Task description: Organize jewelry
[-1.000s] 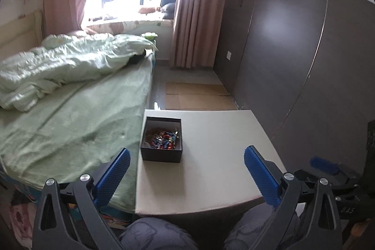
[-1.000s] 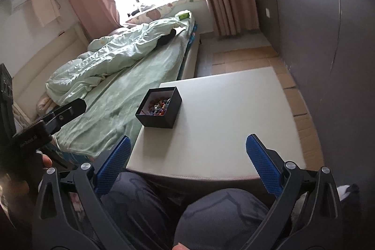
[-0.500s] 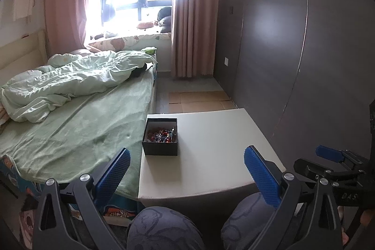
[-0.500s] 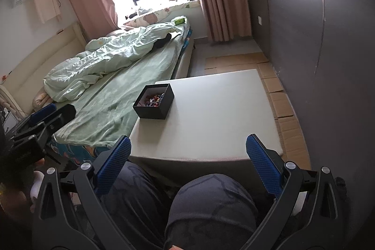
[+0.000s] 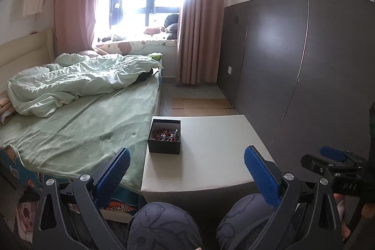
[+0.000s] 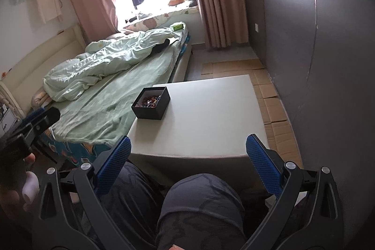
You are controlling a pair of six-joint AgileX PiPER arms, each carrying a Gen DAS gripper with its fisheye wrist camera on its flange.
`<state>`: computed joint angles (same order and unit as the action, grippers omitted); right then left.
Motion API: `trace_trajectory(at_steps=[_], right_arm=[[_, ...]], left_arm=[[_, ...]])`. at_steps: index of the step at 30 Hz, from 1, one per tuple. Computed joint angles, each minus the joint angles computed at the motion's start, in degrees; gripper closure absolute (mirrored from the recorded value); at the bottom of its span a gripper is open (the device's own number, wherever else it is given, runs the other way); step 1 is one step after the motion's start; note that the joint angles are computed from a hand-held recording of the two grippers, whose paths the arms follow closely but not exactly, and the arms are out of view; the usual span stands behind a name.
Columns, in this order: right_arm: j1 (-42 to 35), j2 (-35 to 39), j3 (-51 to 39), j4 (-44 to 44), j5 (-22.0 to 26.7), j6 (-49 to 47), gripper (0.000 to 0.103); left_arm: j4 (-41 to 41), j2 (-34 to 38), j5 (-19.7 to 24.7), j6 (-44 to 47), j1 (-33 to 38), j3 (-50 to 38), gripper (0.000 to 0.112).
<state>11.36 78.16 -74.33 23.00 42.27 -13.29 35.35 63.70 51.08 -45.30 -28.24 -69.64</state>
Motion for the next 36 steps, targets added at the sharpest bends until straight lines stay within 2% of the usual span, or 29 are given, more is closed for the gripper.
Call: trace_trajectory(at_steps=[15, 36], right_arm=[[4.8, -1.6, 1.5, -8.7, -2.3, 7.0, 0.005], [5.0, -1.6, 1.3, -8.2, -2.6, 7.6, 0.005]], left_arm=[[-1.5, -3.5, -1.1, 0.0, 1.6, 3.2, 0.018], [-0.2, -4.1, -0.7, -1.7, -0.7, 3.4, 0.018]])
